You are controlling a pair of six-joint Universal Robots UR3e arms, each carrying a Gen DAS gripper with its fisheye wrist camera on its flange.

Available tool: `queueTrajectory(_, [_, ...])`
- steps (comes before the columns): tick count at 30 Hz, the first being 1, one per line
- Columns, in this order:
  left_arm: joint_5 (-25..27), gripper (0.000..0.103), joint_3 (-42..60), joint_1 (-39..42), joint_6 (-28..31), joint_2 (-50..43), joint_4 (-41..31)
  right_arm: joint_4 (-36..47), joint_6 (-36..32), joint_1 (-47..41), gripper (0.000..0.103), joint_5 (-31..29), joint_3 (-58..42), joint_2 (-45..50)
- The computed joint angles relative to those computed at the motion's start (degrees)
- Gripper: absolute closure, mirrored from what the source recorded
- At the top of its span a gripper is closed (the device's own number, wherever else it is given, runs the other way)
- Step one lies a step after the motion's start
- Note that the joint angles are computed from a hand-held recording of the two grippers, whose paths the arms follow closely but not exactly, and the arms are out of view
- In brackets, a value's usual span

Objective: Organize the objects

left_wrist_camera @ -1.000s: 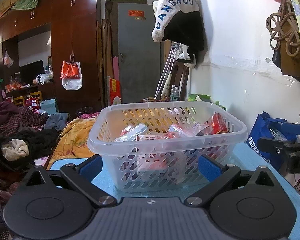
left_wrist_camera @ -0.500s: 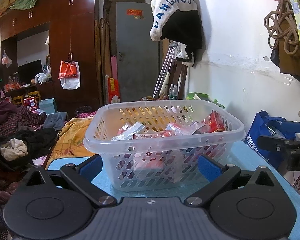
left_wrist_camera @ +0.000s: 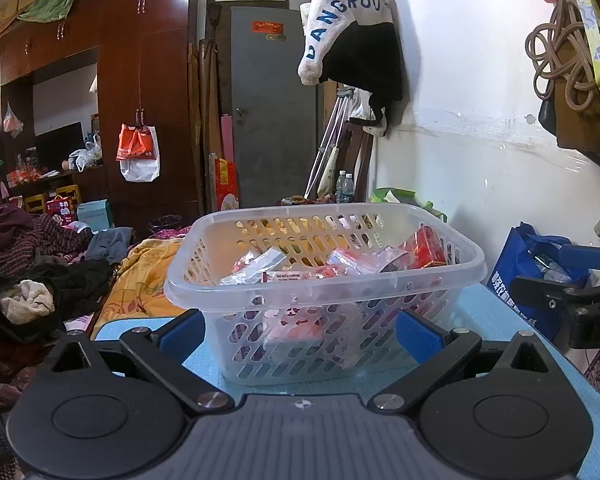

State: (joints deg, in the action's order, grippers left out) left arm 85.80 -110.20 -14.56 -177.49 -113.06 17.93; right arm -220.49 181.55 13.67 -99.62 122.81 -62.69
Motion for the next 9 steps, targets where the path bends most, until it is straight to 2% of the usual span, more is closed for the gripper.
queueTrajectory(5, [1.70,0.001,-0.23,-0.91,0.19,-0.87,1.76,-0.06,0.02,-0.09,0.000,0.10,0.32,-0.14])
queueTrajectory(9, [1.08,0.001,-0.75,-0.75,0.43,-0.98,2.64,-0.21,0.21,-0.15,0.000,0.18,0.51,-0.06])
